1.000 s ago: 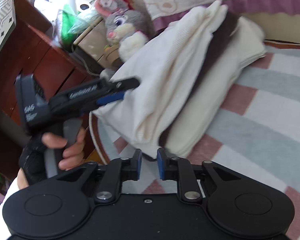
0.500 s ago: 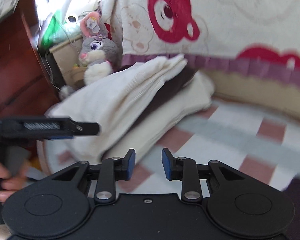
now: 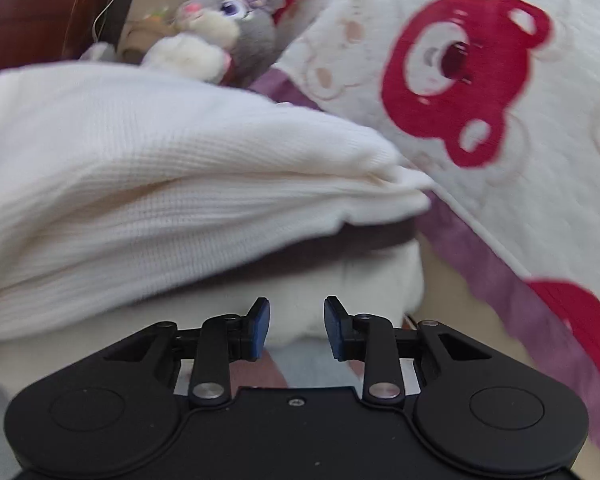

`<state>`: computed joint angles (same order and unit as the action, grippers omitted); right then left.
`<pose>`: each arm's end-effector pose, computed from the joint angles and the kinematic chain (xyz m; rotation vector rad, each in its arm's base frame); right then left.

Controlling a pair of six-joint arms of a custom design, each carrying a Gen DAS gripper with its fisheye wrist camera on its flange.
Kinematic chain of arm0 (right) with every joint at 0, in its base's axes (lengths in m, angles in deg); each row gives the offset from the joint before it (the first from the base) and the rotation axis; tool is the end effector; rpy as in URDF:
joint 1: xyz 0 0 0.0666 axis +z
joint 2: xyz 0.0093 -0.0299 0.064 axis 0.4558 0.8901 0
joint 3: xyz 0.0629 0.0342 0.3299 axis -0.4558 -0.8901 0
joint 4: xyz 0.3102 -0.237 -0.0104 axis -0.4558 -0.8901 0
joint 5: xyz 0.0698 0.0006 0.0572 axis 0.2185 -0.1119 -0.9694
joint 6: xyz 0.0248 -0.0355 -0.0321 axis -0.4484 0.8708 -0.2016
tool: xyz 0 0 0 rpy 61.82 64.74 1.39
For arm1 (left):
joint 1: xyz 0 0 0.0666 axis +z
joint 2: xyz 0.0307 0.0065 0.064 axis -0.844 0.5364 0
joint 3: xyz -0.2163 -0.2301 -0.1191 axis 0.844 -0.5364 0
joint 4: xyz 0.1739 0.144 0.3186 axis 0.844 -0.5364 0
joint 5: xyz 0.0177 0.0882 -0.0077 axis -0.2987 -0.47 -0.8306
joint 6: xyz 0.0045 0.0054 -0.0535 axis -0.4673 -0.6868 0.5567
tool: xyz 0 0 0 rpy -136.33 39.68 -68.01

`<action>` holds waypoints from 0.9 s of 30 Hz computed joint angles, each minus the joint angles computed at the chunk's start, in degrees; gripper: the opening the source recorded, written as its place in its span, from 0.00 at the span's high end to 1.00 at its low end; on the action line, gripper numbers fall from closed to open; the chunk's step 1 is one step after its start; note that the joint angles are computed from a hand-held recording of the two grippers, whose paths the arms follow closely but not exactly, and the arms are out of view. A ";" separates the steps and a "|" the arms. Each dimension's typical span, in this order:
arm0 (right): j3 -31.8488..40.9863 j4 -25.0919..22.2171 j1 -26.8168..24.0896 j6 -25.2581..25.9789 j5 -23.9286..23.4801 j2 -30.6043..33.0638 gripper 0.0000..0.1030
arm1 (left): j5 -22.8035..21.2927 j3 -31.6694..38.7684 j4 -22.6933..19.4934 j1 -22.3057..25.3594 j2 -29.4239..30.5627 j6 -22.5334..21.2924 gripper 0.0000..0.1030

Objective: Fold clothes

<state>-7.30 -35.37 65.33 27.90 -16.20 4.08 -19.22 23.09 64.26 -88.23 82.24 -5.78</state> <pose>0.4401 0.3315 0.3127 -0.7464 1.9704 -0.0901 0.2980 -0.1646 0.3488 -0.2318 2.0538 -0.3701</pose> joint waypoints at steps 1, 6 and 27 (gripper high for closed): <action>0.56 0.34 -0.13 -1.26 -0.92 0.54 0.98 | 0.74 -0.13 -0.10 0.57 -0.06 0.56 0.26; 1.20 -0.35 -3.08 -20.07 -3.30 0.15 1.00 | 1.83 -0.32 -0.14 1.23 0.02 1.69 0.26; 3.36 -1.63 -7.11 -35.47 -11.73 2.21 0.99 | 6.10 -1.41 0.49 2.84 -0.73 4.09 0.26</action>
